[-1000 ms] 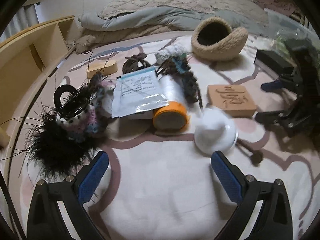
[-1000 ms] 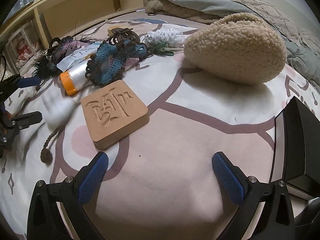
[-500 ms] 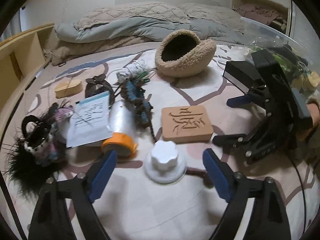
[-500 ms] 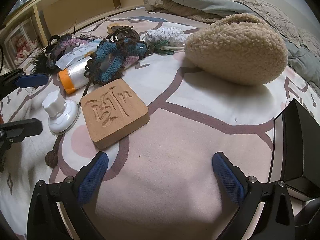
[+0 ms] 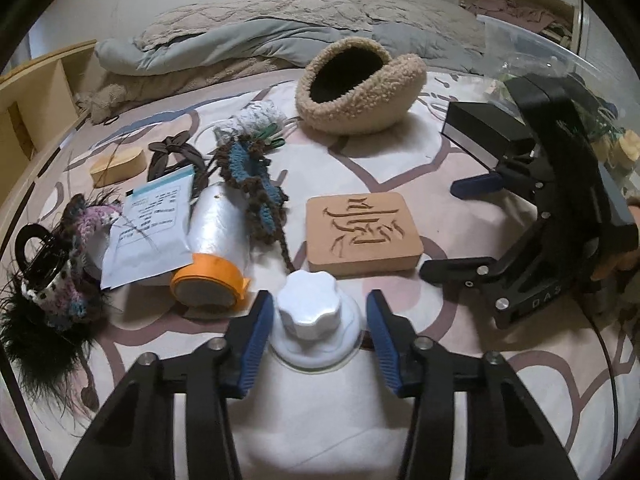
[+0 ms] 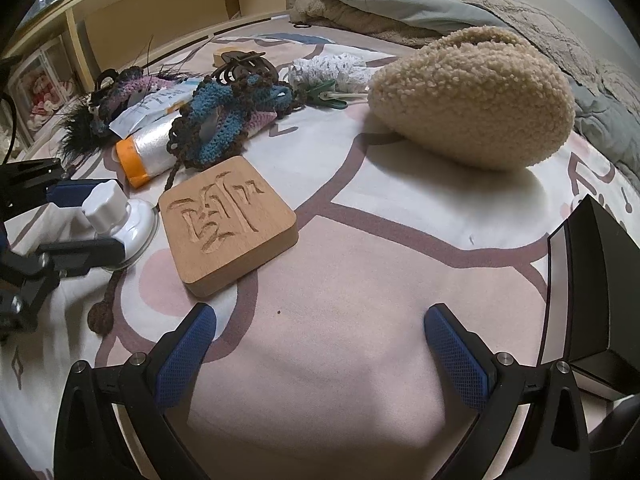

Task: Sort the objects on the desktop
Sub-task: 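Lower the left tool over the white knobbed suction cup while the right tool approaches the carved wooden tile, then close the left tool on the white suction cup and lift it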

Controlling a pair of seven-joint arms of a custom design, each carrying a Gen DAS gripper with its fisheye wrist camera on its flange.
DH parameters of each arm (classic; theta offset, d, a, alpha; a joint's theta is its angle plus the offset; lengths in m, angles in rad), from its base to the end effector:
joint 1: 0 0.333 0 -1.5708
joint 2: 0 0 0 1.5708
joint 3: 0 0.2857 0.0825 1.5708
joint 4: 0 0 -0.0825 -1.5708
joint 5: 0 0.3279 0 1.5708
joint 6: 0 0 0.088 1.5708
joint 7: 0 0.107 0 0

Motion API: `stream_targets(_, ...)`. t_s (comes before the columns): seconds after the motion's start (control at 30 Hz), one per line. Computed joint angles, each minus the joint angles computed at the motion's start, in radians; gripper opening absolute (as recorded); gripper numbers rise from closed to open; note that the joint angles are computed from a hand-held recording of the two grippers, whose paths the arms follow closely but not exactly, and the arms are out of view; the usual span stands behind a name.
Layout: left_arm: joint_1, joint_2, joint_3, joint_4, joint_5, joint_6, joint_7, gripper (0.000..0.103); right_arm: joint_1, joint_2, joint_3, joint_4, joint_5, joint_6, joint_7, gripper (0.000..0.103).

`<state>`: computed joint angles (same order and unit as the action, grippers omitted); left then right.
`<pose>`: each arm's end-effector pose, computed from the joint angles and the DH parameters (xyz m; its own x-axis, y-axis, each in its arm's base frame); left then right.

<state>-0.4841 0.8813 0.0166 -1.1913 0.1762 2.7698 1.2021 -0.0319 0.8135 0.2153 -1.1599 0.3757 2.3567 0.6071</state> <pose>0.6515 -0.3424 0.3395 -0.2724 -0.9596 0.0710 -0.7463 0.1642 -0.6451 0.7150 0.0849 0.3601 0.7458 -0.6654 -0.0315 -0.5638 -0.6052 -0.5620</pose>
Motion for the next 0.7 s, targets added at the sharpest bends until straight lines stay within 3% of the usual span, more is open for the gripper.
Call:
stream_targets(0.13,0.013,-0.026,-0.01,-0.043,-0.014,0.023,-0.003,0.03,-0.003,-0.002,0.004,-0.007,0.007,0.008,-0.006,0.103)
stream_targets(0.7,0.079,-0.304,-0.076,-0.524,-0.112,0.199,0.123,0.03,-0.003,0.0,0.005,-0.004,0.012,-0.002,-0.002,0.103)
